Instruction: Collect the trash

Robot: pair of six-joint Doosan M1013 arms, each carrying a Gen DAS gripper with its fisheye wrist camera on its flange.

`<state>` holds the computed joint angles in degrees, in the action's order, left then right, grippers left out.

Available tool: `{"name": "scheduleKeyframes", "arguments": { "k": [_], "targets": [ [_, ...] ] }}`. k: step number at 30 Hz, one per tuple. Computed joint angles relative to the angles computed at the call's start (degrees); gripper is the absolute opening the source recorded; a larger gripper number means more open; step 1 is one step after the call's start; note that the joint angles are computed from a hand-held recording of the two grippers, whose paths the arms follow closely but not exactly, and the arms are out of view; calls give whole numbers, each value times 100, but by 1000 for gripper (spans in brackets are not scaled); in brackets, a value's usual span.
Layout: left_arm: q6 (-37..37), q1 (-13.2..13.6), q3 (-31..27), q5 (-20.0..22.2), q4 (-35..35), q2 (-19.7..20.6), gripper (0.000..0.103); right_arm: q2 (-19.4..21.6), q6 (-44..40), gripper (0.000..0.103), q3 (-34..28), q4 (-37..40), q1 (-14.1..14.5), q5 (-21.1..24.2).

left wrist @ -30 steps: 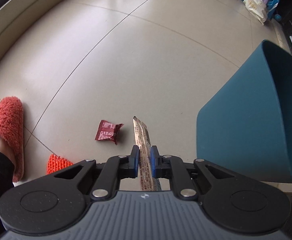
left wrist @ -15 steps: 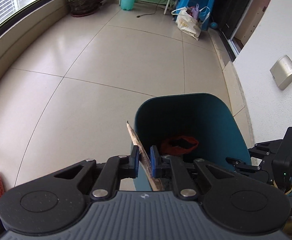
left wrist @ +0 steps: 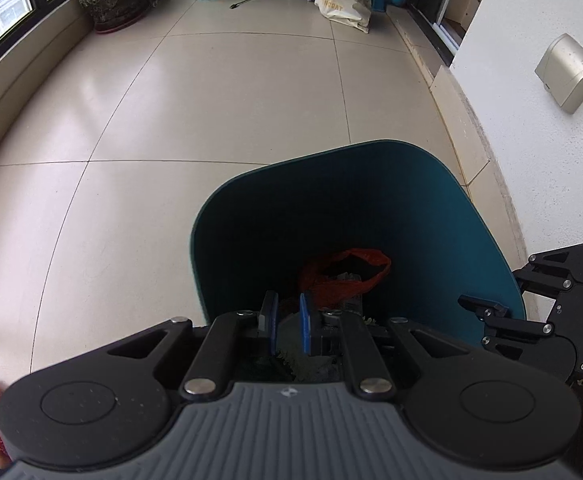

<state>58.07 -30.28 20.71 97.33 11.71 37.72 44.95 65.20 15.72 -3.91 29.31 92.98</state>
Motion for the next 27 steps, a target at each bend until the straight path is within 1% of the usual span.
{"name": "scheduleKeyframes", "arguments": {
  "k": [3, 4, 5, 8, 12, 14, 16, 17, 18, 19, 20, 21, 22, 27],
  "targets": [
    [-152, 52, 968, -413, -43, -562, 11, 0, -18, 12, -1, -33, 8, 2],
    [-210, 62, 1333, -632, -33, -776, 11, 5, -21, 12, -8, -50, 13, 10],
    [-237, 70, 1520, -615, 15, -888, 11, 6, -25, 12, -7, -72, 22, 13],
    [-453, 109, 2135, -810, 32, -1259, 12, 24, -28, 12, -34, -135, 45, 40],
    [-741, 165, 2803, -941, 61, -1601, 12, 82, -21, 12, -142, -177, 64, 118],
    [-828, 216, 3032, -885, -42, -1667, 12, 86, -18, 12, -151, -182, 65, 134],
    [-865, 264, 3279, -944, -202, -1718, 13, 88, -33, 12, -150, -188, 69, 139],
    [-921, 278, 3384, -947, -248, -1723, 20, 69, -38, 12, -111, -186, 67, 120],
    [-968, 310, 3512, -993, -362, -1732, 35, 70, -51, 13, -113, -188, 70, 128],
    [-998, 336, 3648, -1093, -460, -1753, 43, 66, -74, 13, -106, -196, 73, 126],
    [-1099, 348, 3809, -1183, -479, -1763, 61, 68, -68, 13, -108, -195, 72, 129],
    [-1171, 349, 3946, -1264, -444, -1776, 71, 66, -68, 13, -104, -189, 70, 127],
    [-1238, 369, 4143, -1348, -452, -1816, 73, 73, -67, 13, -119, -181, 67, 142],
    [-1694, 585, 4701, -1496, -927, -1735, 73, 106, -69, 13, -190, -153, 59, 193]
  ]
}}
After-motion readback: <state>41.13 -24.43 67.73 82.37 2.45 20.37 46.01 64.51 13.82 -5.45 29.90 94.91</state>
